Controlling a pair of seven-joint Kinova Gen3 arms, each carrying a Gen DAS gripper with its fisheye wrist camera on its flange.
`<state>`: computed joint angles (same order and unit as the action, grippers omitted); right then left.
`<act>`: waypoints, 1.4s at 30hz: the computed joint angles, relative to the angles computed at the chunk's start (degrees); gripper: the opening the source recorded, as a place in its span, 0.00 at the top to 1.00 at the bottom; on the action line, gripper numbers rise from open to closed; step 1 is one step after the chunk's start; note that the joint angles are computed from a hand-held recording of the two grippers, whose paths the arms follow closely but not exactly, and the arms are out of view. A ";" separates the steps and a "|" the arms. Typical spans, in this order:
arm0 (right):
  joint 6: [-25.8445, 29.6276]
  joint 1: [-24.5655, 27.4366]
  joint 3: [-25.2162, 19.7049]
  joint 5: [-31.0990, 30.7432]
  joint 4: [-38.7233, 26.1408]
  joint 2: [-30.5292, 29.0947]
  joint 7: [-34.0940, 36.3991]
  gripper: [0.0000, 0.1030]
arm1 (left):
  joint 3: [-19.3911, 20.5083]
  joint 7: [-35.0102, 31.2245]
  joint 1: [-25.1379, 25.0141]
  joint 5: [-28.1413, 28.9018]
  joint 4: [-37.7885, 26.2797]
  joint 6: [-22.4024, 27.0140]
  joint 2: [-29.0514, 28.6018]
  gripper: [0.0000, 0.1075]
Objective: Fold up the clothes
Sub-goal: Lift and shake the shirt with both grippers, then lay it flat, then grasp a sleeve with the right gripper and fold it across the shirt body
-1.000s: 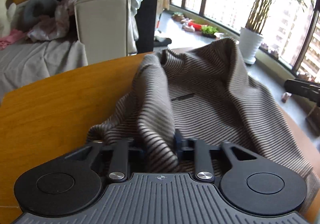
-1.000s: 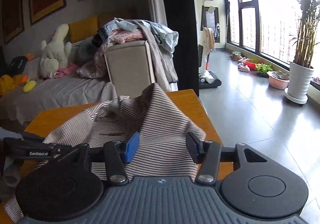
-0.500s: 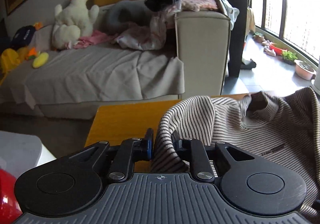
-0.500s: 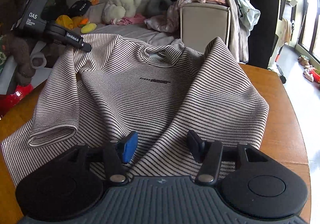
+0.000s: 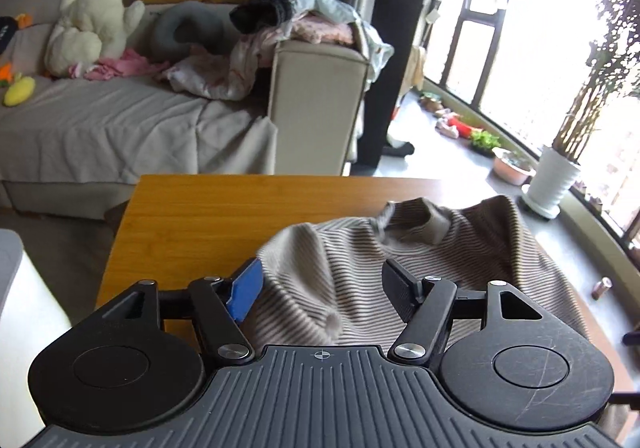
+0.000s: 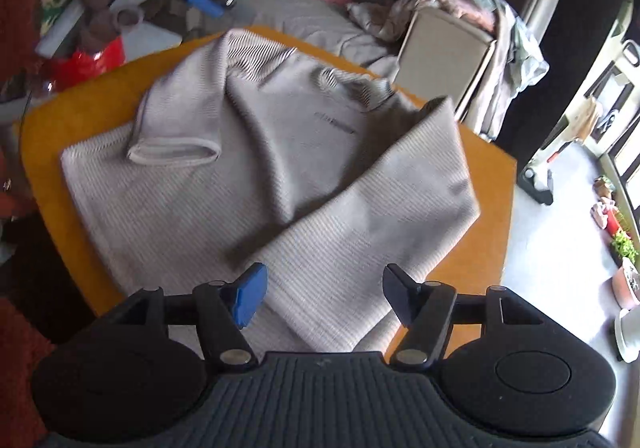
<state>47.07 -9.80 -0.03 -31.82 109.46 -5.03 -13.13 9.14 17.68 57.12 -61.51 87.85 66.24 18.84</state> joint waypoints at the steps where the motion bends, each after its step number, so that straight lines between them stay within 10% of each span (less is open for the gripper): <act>1: -1.40 0.70 -1.81 1.40 1.50 -0.62 0.10 0.37 | 0.24 0.40 0.29 -0.55 -0.09 -1.06 0.29 0.27; 3: -6.06 4.20 -7.12 1.92 5.26 -2.51 1.76 0.39 | 0.50 0.56 0.80 -0.86 -0.49 -2.75 1.02 0.22; 5: -10.61 8.19 -12.43 -0.23 7.01 -2.66 0.24 0.92 | 0.47 0.22 1.11 -0.18 -0.85 -4.19 1.65 0.21; 8: -12.73 15.64 -18.64 -6.63 2.47 -0.16 -5.64 0.97 | 0.01 0.20 1.50 1.25 -0.51 -5.81 1.90 0.18; 15: -26.09 19.36 -14.75 -22.94 -14.68 8.20 -20.65 0.97 | -0.34 3.14 2.95 1.93 2.93 -5.38 0.00 0.11; 20: -18.88 8.36 -3.63 -29.54 -19.32 10.93 -20.60 0.97 | 0.73 6.80 2.62 0.53 5.29 -5.58 -1.08 0.09; 25: -12.60 6.46 -8.46 -32.94 -22.66 14.97 -20.93 0.97 | 1.63 6.81 1.97 0.77 5.20 -6.12 -0.97 0.09; 37: -17.62 -6.11 -15.07 -12.97 -26.32 24.28 -34.37 0.95 | 2.37 7.91 3.12 3.35 5.57 -5.01 -1.10 0.07; 42: -21.89 -2.88 -19.57 -11.04 -21.43 21.79 -31.16 0.64 | 2.43 8.20 2.76 4.29 6.38 -4.26 -1.73 0.05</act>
